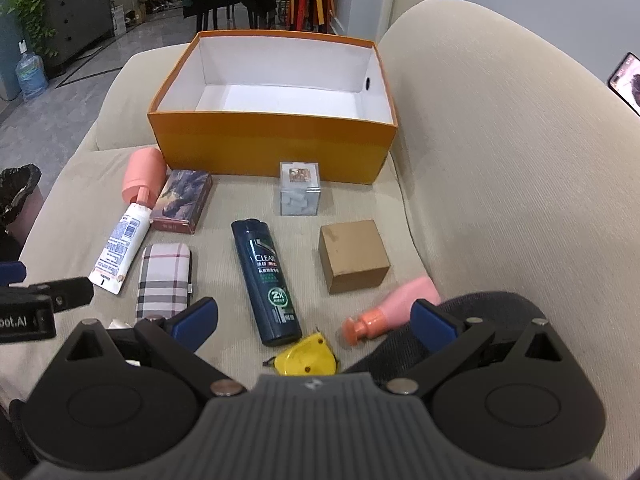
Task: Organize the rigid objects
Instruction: 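Reach the right tool to the clear cube box while the left tool reaches the white lotion tube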
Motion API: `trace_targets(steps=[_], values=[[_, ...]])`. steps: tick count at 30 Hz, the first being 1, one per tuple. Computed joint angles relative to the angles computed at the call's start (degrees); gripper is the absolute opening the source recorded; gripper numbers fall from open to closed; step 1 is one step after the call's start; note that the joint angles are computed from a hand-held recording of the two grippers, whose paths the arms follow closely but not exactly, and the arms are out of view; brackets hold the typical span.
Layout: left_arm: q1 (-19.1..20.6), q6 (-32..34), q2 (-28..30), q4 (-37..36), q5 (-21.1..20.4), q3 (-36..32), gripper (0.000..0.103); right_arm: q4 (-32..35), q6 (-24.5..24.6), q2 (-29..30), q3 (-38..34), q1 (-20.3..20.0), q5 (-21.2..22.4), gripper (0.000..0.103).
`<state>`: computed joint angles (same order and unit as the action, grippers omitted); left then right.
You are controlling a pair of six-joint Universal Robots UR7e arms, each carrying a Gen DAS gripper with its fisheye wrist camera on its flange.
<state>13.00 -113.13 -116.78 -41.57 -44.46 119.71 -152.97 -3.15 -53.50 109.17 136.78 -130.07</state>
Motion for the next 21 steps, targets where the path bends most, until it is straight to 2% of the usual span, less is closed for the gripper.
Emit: trace_targets(steps=[7,10,13,17,21], values=[[3.1,3.3,-3.3,-1.6,2.5,2.0,0.103,-3.0,-2.8,1.4,-0.7,-1.4,3.5,0.101],[4.8,4.8,-4.2,-2.1,4.1,2.9,0.103,-10.0,-6.1,3.2,0.0,-1.4,1.7,0.101],[6.2,7.0,-5.1,-3.2,5.8,3.9,0.103,-16.2,-10.0,4.4,0.5,-2.4,3.1,0.101],[9.7,11.1,-5.2,-6.0,6.7,4.7,0.103,-20.5,-13.1,5.5,0.5,-4.1,6.7,0.101],[12.5,14.8,-5.0,-8.5,8.1,5.5,0.103,-21.3,-13.9,7.2,-0.8,-5.0,7.4,0.101]])
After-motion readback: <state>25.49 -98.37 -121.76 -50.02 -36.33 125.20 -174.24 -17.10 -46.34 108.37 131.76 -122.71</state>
